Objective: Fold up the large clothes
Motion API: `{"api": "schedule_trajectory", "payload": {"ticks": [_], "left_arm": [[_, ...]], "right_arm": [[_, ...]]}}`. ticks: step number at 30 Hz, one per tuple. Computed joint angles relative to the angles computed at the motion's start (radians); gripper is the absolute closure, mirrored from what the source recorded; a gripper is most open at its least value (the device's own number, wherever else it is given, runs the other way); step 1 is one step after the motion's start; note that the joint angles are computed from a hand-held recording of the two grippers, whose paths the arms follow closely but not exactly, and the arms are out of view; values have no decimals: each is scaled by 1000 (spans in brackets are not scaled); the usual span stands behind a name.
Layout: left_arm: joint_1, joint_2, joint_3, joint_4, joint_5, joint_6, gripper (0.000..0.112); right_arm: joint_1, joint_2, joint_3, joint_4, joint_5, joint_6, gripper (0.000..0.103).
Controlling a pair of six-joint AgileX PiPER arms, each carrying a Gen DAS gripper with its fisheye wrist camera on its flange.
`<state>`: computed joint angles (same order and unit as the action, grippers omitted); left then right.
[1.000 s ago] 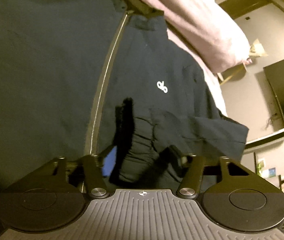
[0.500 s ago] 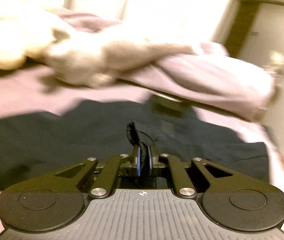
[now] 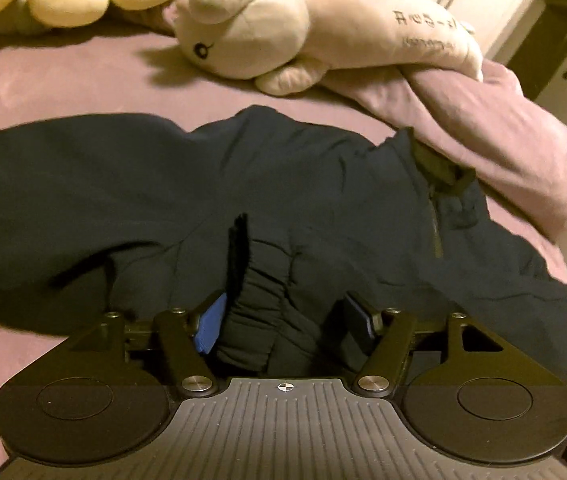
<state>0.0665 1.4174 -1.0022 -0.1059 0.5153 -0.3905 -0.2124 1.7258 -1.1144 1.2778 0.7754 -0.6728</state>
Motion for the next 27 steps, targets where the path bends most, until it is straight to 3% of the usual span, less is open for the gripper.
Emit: {"api": "schedule_trajectory", "payload": {"ticks": [1,5,7,9,10,13,16,17,19,21,22,24,27], "left_arm": [[-9,7,-7,40,3,-34,69],[-24,10,-33,72,-22,-37,82],[-74,13,-61,234,-51,-154,88],[-120,23,-86,385,-69,-272,94],[-142,31,-97,462,-82,-339,94],[-203,65,-118,671,-127,-508,94],[-269,153,-187,832,-25,-612,91],[-271,187,-214,806,24,-592,91],[-246,202,-215,735,61,-561,81],[-216,172,-172,724,55,-577,75],[-203,150,-148,727,51,-586,65],[-184,111,-116,718,59,-593,62],[-163,56,-92,564,31,-466,57]], "right_arm": [[6,10,-14,-6,-23,12,41],[32,54,-84,-15,-100,32,54],[62,70,-128,-105,-159,76,74],[90,65,-148,-215,-231,129,88],[98,45,-124,-210,-286,109,89],[121,-2,-25,-71,-436,-40,89],[99,-6,-5,-104,-366,-41,87],[82,-31,13,-84,-343,-83,85],[58,-91,45,-90,-326,-127,69],[44,-170,115,6,-387,-289,65],[50,-188,129,25,-427,-333,64],[56,-180,108,-33,-451,-301,63],[66,-89,-9,-193,-371,-115,57]]}}
